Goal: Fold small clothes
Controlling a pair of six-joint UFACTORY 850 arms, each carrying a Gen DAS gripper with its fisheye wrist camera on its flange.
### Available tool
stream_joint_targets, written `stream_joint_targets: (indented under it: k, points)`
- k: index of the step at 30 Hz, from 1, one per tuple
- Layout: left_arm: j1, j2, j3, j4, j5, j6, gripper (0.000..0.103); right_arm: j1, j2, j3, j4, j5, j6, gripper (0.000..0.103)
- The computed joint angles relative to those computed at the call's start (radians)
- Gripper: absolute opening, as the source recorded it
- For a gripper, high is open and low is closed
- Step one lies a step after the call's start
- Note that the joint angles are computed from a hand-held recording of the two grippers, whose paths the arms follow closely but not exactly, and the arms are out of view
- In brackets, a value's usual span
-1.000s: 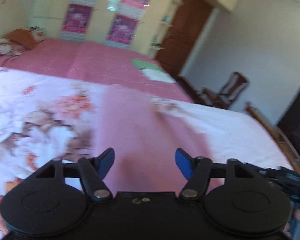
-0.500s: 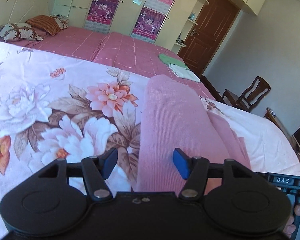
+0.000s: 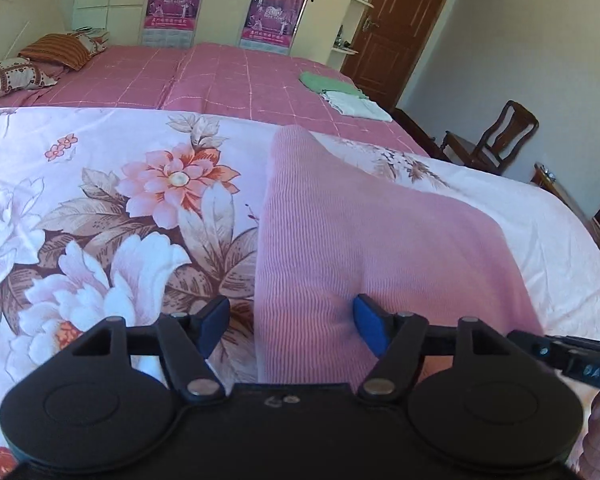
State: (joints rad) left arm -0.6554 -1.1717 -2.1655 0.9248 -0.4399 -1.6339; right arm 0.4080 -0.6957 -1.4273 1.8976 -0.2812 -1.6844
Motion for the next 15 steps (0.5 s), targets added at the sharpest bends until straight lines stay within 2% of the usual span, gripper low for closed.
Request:
stream_joint_targets:
  k: [2, 5, 9, 10, 11, 12, 14, 15]
  points:
    - [0.0, 0.01, 0.013, 0.004, 0.003, 0.014, 0.068, -0.021, 0.001, -0.011, -0.084, -0.047, 0.135, 0.01]
    - [0.006, 0.019, 0.037, 0.009, 0.036, -0.005, 0.069, -0.036, 0.014, 0.004, 0.069, -0.074, 0.052, 0.02]
    - [0.007, 0.019, 0.041, 0.016, 0.04, -0.038, 0.072, -0.043, -0.032, -0.054, 0.094, -0.084, 0.088, 0.02]
    - [0.007, 0.026, 0.048, 0.018, 0.046, -0.044, 0.066, -0.04, -0.039, -0.063, 0.106, -0.08, 0.068, 0.019]
    - [0.008, 0.04, 0.07, 0.046, 0.081, -0.062, 0.053, -0.036, -0.041, -0.066, 0.135, -0.076, 0.02, 0.009]
    - [0.006, 0.044, 0.073, 0.044, 0.098, -0.039, 0.053, -0.04, -0.02, -0.041, 0.185, -0.082, -0.067, 0.008]
    - [-0.006, 0.013, 0.014, -0.034, 0.042, 0.096, 0.056, -0.042, 0.01, -0.004, 0.33, -0.105, -0.232, 0.005]
    - [-0.008, -0.01, -0.027, -0.071, 0.019, 0.131, 0.057, -0.044, 0.017, 0.001, 0.352, -0.091, -0.265, 0.005]
